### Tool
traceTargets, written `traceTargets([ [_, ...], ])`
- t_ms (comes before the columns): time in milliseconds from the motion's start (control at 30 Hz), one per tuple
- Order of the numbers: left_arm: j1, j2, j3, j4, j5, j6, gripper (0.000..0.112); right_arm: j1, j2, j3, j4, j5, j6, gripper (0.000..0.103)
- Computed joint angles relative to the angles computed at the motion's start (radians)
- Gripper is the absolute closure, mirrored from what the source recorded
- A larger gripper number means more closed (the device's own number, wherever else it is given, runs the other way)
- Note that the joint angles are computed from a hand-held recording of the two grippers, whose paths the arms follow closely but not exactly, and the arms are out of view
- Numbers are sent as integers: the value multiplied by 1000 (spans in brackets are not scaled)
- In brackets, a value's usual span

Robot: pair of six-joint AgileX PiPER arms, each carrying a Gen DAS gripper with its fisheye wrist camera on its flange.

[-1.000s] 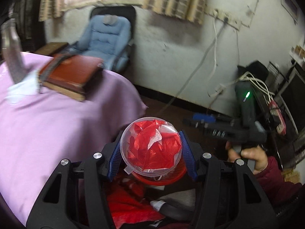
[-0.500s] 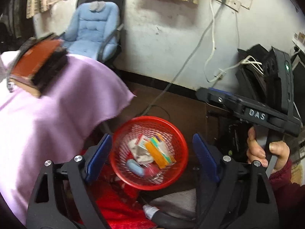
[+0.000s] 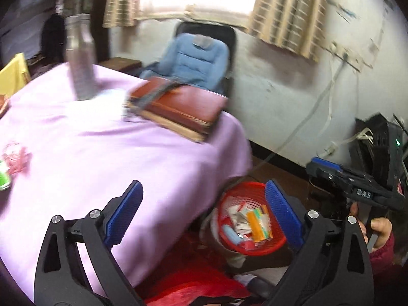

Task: Collect trash
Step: 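Move both tools back over the table toward the green tea carton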

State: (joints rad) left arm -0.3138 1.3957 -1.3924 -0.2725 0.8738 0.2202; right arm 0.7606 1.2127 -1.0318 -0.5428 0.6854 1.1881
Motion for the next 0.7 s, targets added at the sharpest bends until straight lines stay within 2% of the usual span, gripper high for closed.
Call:
traceTargets([
  [233, 301, -87, 23, -72, 36, 130, 16, 92, 203, -267, 20, 0, -112, 34],
  [433, 625, -21, -48, -150, 94, 238, 16, 122, 458, -609, 182, 19, -351, 25],
  [533, 761, 70, -137, -196, 147, 262, 16, 130, 606, -823, 268, 77, -476, 21],
  [700, 890, 225, -301, -235, 231, 251, 16, 131, 895, -1298, 366, 257, -619, 17],
])
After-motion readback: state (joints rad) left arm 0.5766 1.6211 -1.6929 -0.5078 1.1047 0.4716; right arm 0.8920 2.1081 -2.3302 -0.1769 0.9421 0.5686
